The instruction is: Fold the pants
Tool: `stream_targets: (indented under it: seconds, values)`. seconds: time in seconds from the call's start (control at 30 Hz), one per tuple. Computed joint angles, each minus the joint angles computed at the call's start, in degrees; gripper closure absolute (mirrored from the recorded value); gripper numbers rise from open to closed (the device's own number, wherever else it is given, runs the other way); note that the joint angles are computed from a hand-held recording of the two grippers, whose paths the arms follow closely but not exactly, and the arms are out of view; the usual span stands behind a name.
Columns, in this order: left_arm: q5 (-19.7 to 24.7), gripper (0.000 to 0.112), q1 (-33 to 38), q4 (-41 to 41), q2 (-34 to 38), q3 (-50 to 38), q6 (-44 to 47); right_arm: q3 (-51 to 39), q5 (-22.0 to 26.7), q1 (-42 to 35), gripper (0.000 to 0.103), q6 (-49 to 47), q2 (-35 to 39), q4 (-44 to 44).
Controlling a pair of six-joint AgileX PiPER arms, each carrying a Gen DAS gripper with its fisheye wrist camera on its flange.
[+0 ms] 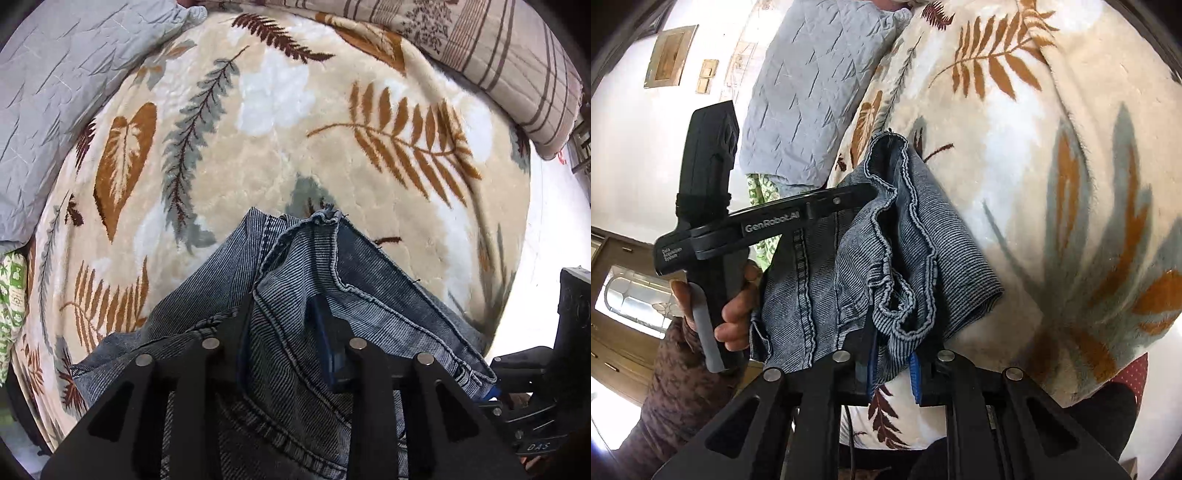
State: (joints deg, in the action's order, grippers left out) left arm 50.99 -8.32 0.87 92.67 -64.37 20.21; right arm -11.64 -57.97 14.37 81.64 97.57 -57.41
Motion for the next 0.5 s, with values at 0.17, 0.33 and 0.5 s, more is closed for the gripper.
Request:
stream_targets:
  seconds: [0.17, 0.33, 0.5]
  values:
    - [8.5, 0.084, 9.9, -11.6, -4.2, -3.8, 7.3, -1.1, 4.7, -5.0, 0.073, 6.4, -9.1, -7.8]
    - [13.2, 0.061, 23.7, -17.3, -9.9, -4.7, 10.7, -6.5, 6.0, -10.5, 0.061, 14.5, -14.9, -15.2]
    - [18.5, 0.056, 41.1, -26.3, -9.7, -0.4, 16.3, -22.1, 15.7, 1.3, 0.046, 17.7, -7.6, -16.7]
